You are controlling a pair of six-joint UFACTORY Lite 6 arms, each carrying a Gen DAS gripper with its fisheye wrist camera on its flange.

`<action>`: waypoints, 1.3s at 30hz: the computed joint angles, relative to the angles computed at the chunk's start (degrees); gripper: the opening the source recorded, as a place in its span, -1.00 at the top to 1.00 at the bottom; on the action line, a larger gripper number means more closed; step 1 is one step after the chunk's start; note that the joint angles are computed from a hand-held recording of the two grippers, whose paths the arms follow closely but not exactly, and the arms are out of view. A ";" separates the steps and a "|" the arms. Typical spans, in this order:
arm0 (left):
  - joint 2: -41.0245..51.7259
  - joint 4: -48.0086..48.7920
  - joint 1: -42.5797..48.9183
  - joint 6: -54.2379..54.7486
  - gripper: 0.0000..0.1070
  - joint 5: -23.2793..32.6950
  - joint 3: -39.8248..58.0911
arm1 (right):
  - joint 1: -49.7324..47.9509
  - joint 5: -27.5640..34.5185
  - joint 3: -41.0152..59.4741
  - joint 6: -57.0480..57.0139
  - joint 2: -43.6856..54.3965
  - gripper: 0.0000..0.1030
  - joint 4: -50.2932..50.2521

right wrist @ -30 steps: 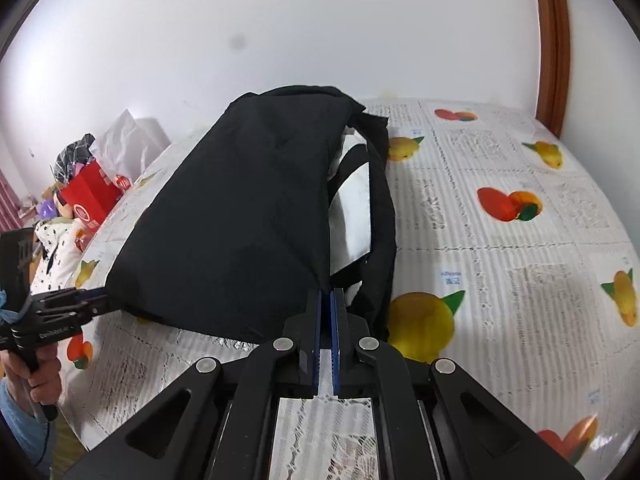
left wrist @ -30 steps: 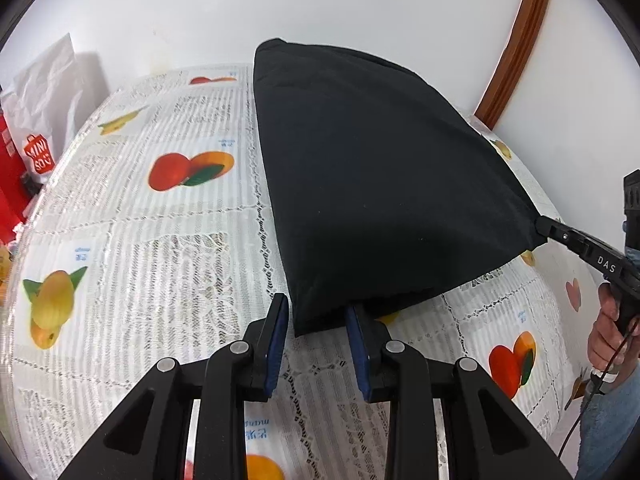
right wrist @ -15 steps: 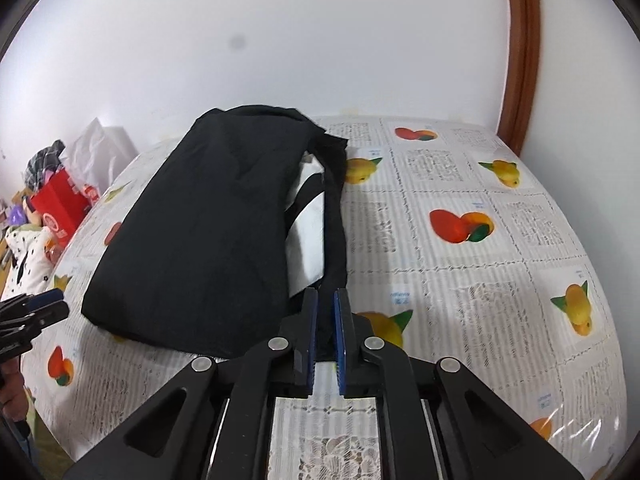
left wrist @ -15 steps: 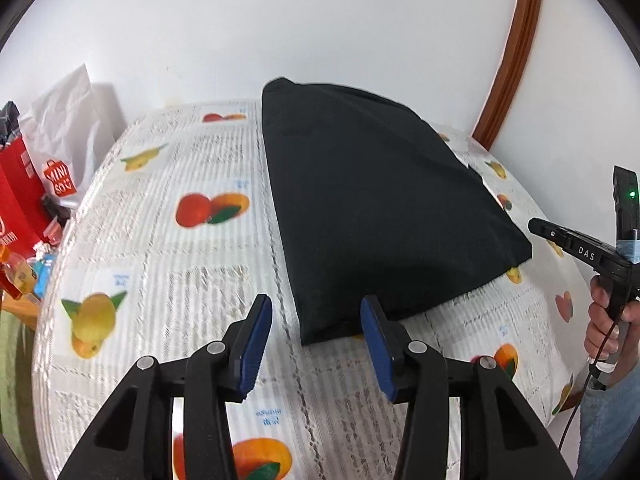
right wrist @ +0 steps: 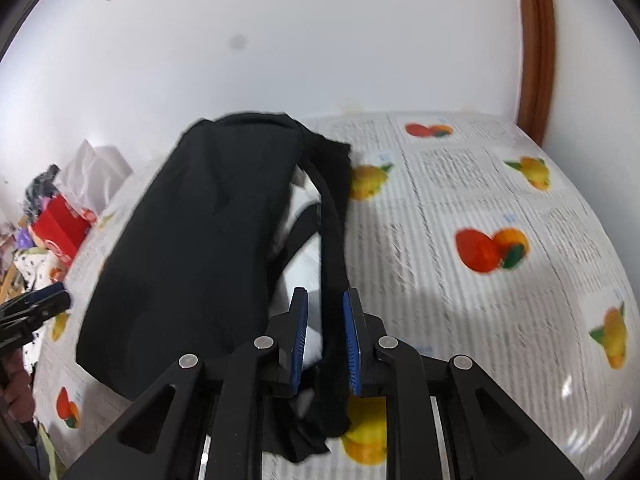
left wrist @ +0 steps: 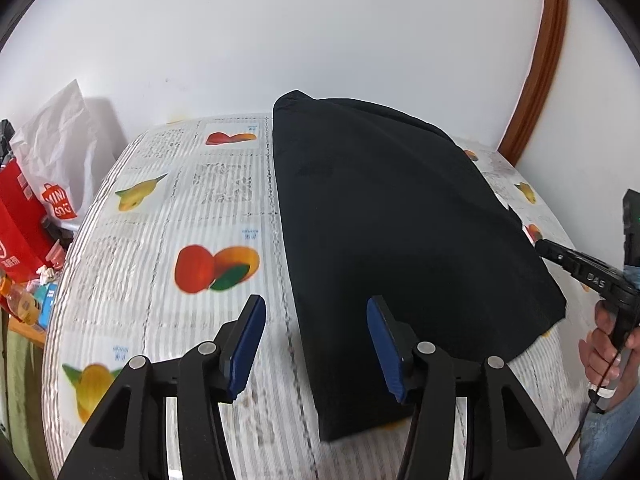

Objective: Fold large clothes

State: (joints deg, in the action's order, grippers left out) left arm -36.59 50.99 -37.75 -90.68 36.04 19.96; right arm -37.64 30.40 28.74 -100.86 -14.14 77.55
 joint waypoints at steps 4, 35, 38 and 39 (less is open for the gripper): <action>5.38 2.54 5.05 0.22 0.04 -5.20 1.94 | 2.99 1.05 1.74 -0.70 1.31 0.44 1.12; 2.11 3.88 2.22 -7.19 -0.04 -6.32 -3.67 | -0.56 -1.89 -10.86 2.55 -13.85 0.92 -4.93; -1.38 2.12 -2.05 -8.20 -0.04 -2.04 -5.10 | -2.05 -1.93 -12.47 6.34 -16.87 0.86 -9.00; -2.32 1.44 -3.44 -8.46 -0.05 -0.54 -5.40 | -2.55 -1.82 -13.11 7.79 -18.24 0.84 -10.43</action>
